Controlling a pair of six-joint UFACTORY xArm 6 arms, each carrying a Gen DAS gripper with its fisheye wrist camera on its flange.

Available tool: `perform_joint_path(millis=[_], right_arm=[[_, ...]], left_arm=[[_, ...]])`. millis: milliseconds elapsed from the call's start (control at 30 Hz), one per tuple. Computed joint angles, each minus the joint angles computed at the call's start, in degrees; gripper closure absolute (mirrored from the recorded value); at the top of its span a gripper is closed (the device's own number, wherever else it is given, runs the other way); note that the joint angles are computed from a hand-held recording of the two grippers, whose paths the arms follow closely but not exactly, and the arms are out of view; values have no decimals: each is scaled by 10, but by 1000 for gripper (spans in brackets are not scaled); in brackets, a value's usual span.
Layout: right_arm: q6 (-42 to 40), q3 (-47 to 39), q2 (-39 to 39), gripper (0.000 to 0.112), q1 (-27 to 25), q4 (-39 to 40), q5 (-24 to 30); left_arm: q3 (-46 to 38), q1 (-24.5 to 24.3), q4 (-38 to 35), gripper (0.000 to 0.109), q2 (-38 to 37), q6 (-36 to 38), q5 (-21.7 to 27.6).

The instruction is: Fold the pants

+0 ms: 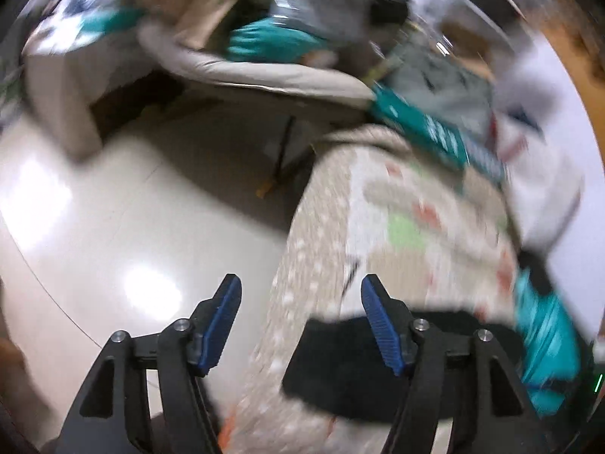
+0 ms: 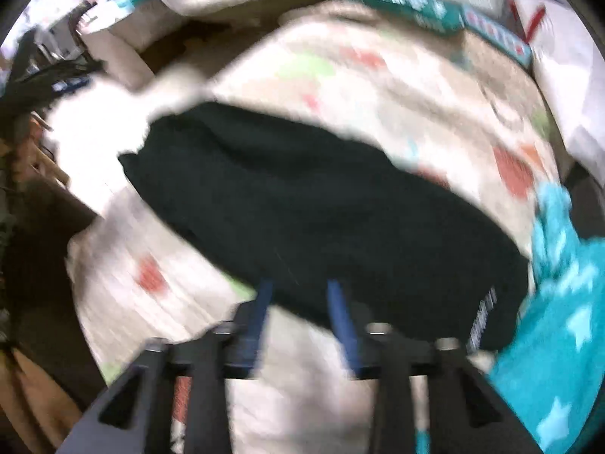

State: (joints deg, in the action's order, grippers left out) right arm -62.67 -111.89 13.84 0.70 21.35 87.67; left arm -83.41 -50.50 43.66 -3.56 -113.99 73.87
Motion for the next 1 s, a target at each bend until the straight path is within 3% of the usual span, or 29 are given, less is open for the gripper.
perform_joint_path(millis=[67,167,200,267,333,533,600,633,667,833,933,1000], right_arm=[[0,48,-31,53,35,18,-24],[-2,136,-77,57,105,13,-76],[-4,159,-86,63,128,10,-90],[6,173,-82,90,166,6,-92],[43,196,-80,90,212,-5,-118],[161,220,-21,86,314,-81,-205],[147,216,-17,77,319,-54,-199],[142,205,-11,61,318,-40,-179],[136,194,-5,54,314,-28,-163],[128,114,24,56,247,73,-93],[141,100,19,56,207,88,-110],[134,130,-2,56,201,55,-158]], left_arm=[[19,10,14,43,-13,-32,6],[28,-2,32,43,-6,-42,56],[32,-3,23,43,-5,-40,68],[71,18,-24,44,-30,-57,32],[120,24,-10,44,-64,-104,-18],[126,18,17,44,-79,-130,8],[131,16,24,44,-83,-141,10],[133,14,28,44,-85,-149,11],[135,11,31,44,-89,-157,13],[151,2,46,43,-102,-201,15],[147,5,41,43,-96,-194,5],[140,10,36,43,-87,-181,-6]])
